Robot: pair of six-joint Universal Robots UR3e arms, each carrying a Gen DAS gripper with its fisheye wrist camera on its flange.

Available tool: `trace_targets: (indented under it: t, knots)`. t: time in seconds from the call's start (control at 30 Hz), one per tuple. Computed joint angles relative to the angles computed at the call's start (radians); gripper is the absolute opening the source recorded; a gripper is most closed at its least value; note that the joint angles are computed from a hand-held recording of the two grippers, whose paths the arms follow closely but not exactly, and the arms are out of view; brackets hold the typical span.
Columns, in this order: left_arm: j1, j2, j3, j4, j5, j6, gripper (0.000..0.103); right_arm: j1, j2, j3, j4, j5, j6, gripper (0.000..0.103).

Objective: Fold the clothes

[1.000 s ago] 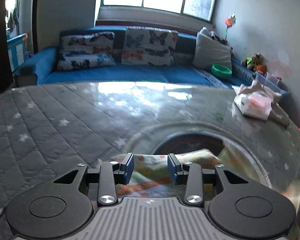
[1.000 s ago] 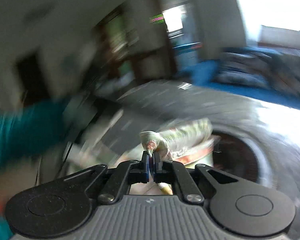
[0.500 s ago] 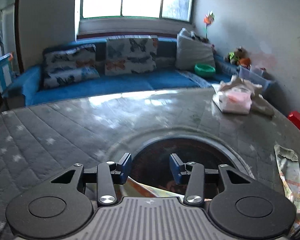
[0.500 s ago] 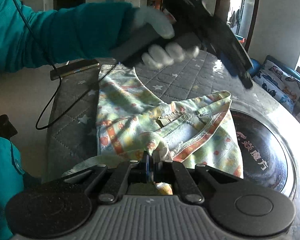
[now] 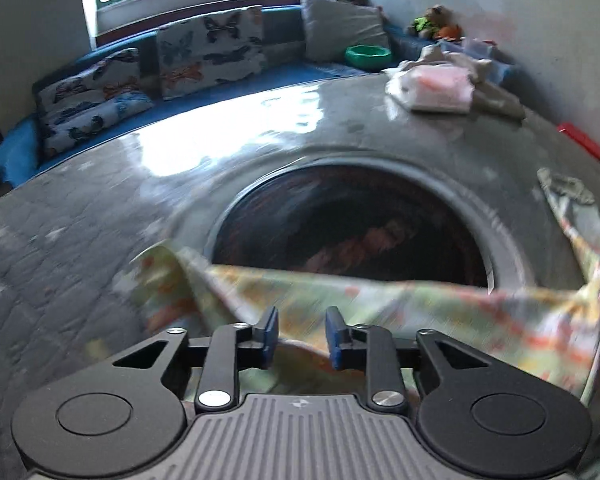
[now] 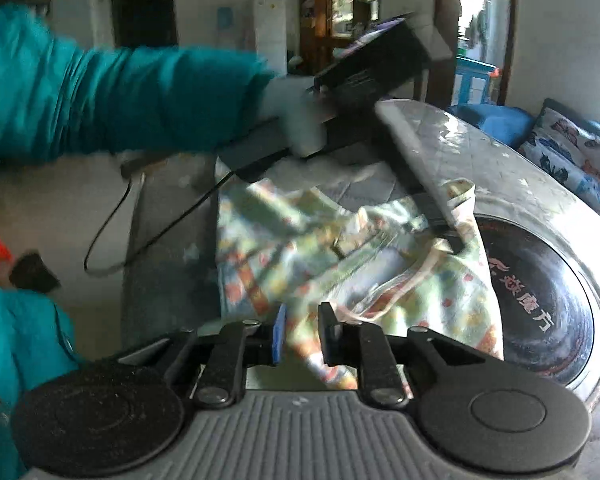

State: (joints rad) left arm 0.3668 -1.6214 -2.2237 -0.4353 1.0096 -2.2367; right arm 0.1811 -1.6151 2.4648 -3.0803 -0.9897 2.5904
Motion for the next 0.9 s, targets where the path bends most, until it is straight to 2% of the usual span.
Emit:
trace_targets:
  t: [0.1,0.2,0.27,0.33,0.5,0.57,0.6,0.7,0.73,0.77,0.83,0.9]
  knots:
    - [0.103,0.072,-0.060,-0.035,-0.019,0.053,0.026,-0.024,0.005,-0.005,-0.076,-0.031,0.080,0.026]
    - [0.193,0.126,-0.094,-0.072,-0.038,0.077,0.026,0.020,0.105,-0.091,-0.121,-0.161,0.187,0.026]
    - [0.239,0.161,-0.114,-0.088,-0.057,0.078,0.026,0.052,0.178,-0.134,-0.146,-0.215,0.215,0.026]
    - [0.279,0.207,-0.113,-0.167,-0.102,0.089,0.027,0.080,0.247,-0.179,-0.160,-0.267,0.241,0.026]
    - [0.285,0.282,-0.094,-0.363,-0.212,0.164,0.027,0.153,0.348,-0.244,-0.172,-0.229,0.235,0.026]
    - [0.229,0.248,-0.083,-0.357,-0.206,0.157,0.029,0.166,0.346,-0.250,-0.149,-0.185,0.227,0.028]
    - [0.201,0.220,-0.084,-0.316,-0.184,0.137,0.029,0.165,0.326,-0.239,-0.135,-0.163,0.221,0.029]
    - [0.154,0.157,-0.085,-0.228,-0.136,0.090,0.030,0.134,0.221,-0.173,-0.075,-0.087,0.196,0.039]
    - [0.162,0.153,-0.089,-0.218,-0.133,0.081,0.031,0.125,0.176,-0.141,-0.062,-0.092,0.184,0.045]
    - [0.171,0.148,-0.094,-0.207,-0.131,0.072,0.033,0.115,0.129,-0.110,-0.046,-0.096,0.172,0.047]
    - [0.220,0.175,-0.112,-0.207,-0.158,0.065,0.042,0.106,0.044,-0.061,-0.008,-0.124,0.135,0.047]
    - [0.266,0.212,-0.125,-0.233,-0.182,0.066,0.042,0.109,0.018,-0.044,0.025,-0.143,0.120,0.047]
